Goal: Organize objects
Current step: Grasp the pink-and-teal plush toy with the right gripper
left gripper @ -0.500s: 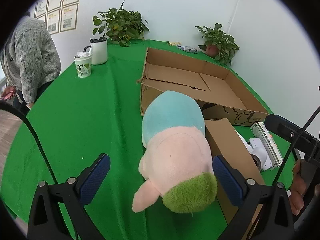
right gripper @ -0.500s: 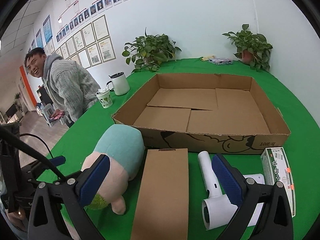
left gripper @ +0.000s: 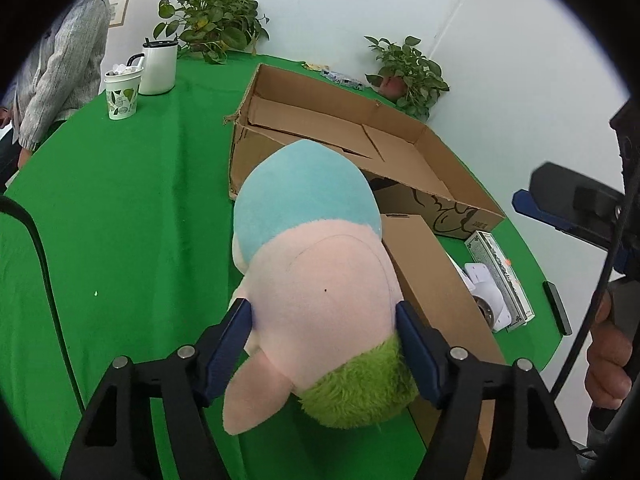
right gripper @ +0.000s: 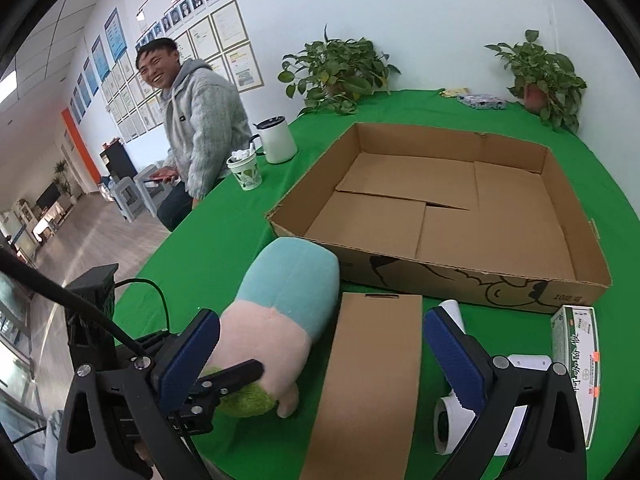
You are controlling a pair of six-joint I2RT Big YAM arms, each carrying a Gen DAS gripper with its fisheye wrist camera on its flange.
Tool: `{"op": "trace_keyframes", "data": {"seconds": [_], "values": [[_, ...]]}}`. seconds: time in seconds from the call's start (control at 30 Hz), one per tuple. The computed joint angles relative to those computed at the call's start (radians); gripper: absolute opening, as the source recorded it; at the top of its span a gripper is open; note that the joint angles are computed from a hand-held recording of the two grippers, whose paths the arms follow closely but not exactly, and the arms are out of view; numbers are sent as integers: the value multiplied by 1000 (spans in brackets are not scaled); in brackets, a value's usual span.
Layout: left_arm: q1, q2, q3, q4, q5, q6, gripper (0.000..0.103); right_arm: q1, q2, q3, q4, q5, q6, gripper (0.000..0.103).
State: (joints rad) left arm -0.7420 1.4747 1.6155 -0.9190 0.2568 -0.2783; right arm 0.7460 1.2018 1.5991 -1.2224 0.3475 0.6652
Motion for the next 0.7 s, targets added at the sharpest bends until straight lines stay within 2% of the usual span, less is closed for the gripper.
{"op": "trace_keyframes", "data": {"seconds": [0.1,0.3,0.4,0.5,0.63,0.7], "values": [[1,-18,-18,6,-5,-4,59,-15,32,26,11,-61,4,102],[9,-55,-37,-26,-8,-18,45,-45,82,49,36,-199,67,102],[11,-85,-55,-50,-17,-46,41,-64,121,71,41,-303,81,102],[17,-123,-89,-39,-30,-63,36,-70,182,110,15,-381,86,102],[32,-137,-116,-22,-25,-96,38,-62,262,150,-33,-417,79,102],[33,-132,-117,-22,-18,-112,50,-61,293,162,-44,-435,72,102]]}}
